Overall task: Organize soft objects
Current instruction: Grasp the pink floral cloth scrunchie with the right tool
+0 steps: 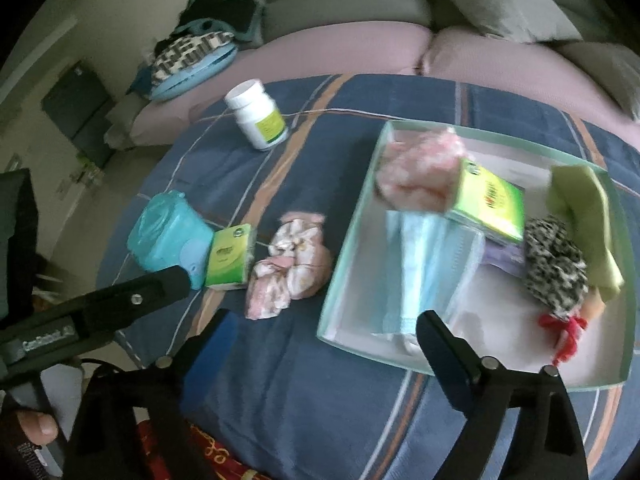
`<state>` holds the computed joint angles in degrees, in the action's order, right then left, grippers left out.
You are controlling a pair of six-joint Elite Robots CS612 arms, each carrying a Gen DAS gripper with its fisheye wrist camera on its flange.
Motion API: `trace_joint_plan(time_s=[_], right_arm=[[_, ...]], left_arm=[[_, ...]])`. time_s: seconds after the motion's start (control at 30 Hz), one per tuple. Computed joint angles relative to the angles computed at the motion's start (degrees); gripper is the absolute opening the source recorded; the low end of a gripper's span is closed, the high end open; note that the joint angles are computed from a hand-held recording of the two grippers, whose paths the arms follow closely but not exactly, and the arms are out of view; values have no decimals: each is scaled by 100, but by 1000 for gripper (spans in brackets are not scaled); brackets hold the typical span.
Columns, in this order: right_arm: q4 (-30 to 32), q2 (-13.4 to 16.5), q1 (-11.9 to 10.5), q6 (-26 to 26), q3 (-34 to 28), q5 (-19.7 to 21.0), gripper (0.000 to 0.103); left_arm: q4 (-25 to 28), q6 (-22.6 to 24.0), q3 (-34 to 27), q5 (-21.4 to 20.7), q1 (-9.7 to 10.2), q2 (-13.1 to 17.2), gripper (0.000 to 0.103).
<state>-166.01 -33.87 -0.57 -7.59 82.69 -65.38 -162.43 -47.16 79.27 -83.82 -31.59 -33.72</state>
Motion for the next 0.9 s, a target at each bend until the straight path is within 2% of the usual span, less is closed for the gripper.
trace_joint_plan(time_s=[0.17,0.4,0.53,0.63,0.9], right_arm=[[165,54,92,-422,-104,40,84],[441,140,212,-756,-282,-35,72],[550,188,261,-881,-372,-18,70],[651,225,299,-962,-449,-47,61],[955,385,392,-1048,-744,-301,57]], left_arm=[[-44,-401,63,-108,75,50,101],[-150,-709,95,-216,152,122,101],[-185,-776,74,-293,202,163,101],[-219,-804,56,-377,227,197,101],[-326,-847,19,-532,286,259,101]])
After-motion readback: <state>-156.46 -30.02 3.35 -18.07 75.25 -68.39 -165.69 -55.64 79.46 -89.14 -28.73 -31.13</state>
